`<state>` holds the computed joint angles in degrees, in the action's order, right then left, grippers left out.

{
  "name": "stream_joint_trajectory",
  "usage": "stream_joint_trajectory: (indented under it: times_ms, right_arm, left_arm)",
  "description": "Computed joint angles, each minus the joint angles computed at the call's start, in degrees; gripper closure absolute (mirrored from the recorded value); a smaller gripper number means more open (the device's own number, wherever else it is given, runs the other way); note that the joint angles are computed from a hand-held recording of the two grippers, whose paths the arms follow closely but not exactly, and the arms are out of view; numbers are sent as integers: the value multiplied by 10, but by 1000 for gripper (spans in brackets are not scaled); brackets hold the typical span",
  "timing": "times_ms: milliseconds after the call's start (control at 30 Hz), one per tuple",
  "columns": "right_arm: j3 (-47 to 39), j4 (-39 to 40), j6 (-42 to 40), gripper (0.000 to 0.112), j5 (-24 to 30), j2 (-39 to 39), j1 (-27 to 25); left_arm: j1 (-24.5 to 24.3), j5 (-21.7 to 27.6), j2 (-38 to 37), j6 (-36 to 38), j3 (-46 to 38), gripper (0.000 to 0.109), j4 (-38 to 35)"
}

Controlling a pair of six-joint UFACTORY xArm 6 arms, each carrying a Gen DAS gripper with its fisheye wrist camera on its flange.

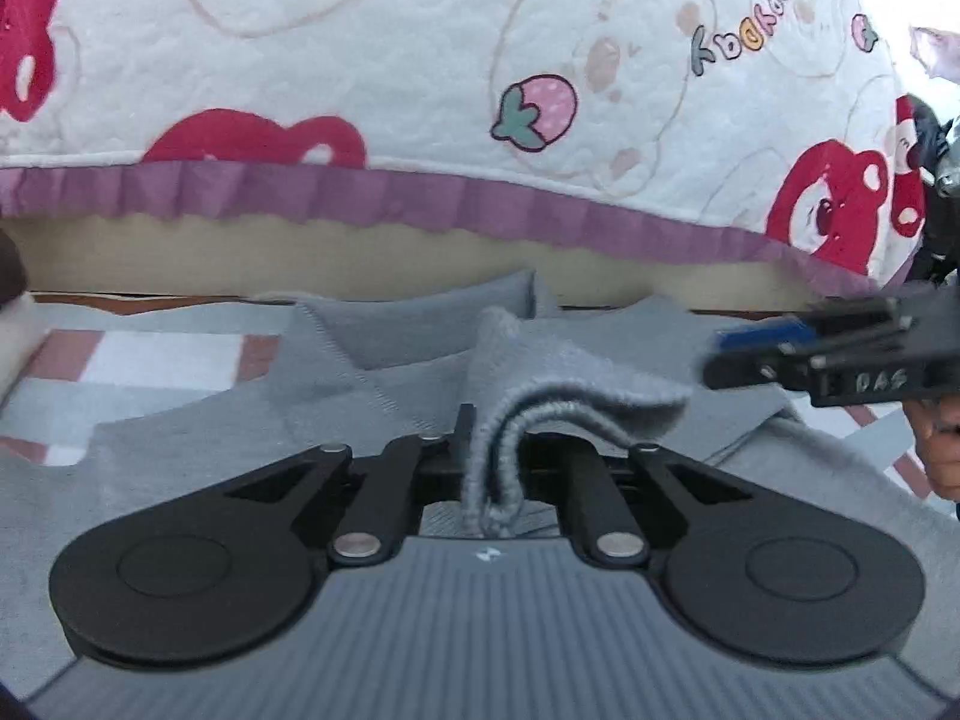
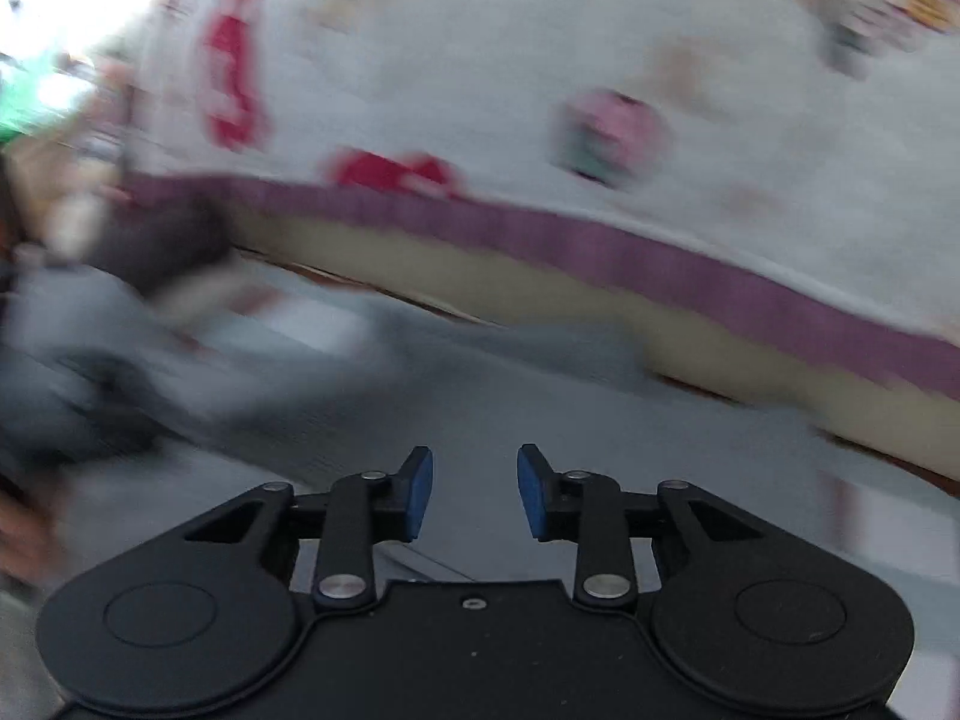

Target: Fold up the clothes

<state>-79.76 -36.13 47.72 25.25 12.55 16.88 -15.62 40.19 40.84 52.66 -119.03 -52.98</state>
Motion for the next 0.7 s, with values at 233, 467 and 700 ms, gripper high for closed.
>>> stream_joint_trajectory:
  times_ms: [233,467,700]
  right_arm:
    - [91,-102,44,77,204,-61,-5]
    - [129,-94,101,77,167,-75,-42]
    - [142,-86,160,70,77,-68,-73]
  left_arm:
    - [19,42,55,-143,-88,102,34]
    - [31,97,133,-219,-203,102,98]
    - [31,79,133,-230,-198,102,114]
